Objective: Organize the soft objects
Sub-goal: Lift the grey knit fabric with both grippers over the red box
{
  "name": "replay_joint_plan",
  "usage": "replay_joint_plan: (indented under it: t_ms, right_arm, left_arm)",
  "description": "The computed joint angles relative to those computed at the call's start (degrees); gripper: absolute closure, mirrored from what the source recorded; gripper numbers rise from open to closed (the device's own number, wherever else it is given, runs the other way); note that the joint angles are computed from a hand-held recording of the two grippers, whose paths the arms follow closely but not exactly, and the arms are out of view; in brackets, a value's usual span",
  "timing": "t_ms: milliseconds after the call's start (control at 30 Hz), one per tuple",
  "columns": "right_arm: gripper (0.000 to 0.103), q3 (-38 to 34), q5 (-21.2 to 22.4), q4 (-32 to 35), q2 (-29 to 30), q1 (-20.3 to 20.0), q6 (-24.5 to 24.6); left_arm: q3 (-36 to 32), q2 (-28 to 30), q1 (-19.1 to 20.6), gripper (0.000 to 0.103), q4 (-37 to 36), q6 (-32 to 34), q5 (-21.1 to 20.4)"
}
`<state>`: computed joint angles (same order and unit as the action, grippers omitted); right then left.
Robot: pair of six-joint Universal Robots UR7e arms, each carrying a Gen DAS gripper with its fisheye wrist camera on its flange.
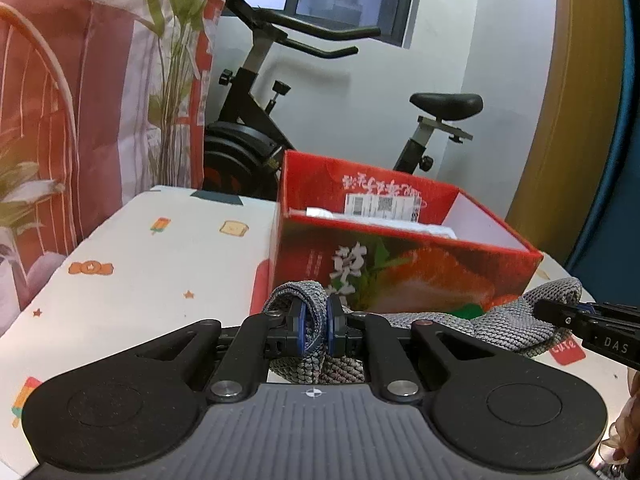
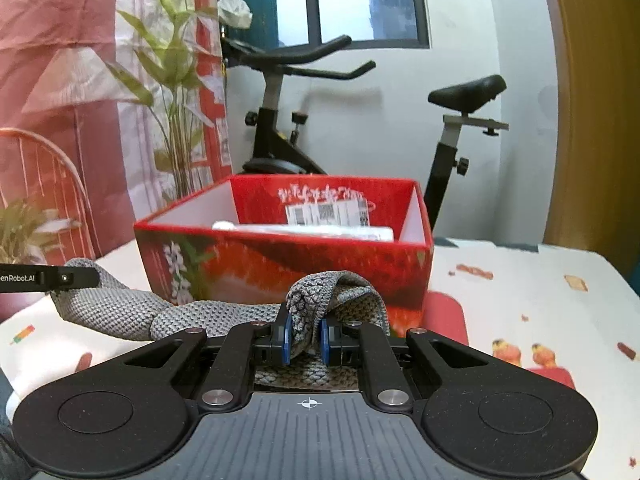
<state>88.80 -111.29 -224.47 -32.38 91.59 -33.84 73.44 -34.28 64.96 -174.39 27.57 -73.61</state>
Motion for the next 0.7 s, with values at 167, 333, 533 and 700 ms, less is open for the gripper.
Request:
replay_joint_plan:
  t_ms: [167,333,533,700]
  right_arm:
    - [0.091,-1.2,0.2,1.0,-0.3,0.5,-0.1]
    - [0.091,-3.0,0.1,2.6,-0.4,0.9,-0.3]
    - [0.091,-5.0,0.8,3.7,-0.4,1.4,-3.0]
    - [0.091,-5.8,1.0,5.0,-1.3,1.9,-3.9]
  left_arm:
    - [-1.3,0.3,-0.3,0.092,-0.6,-0.2,-0.5]
    - [-2.8,0.8,-0.8,0.092,-0.6,-0.3,-0.3]
    - [-4.9,1.3,-1.2,0.092,0.0,-0.6,-0.9]
    - [-6.0,1.0,-1.4,0.092,1.7,-3.1,-2.1]
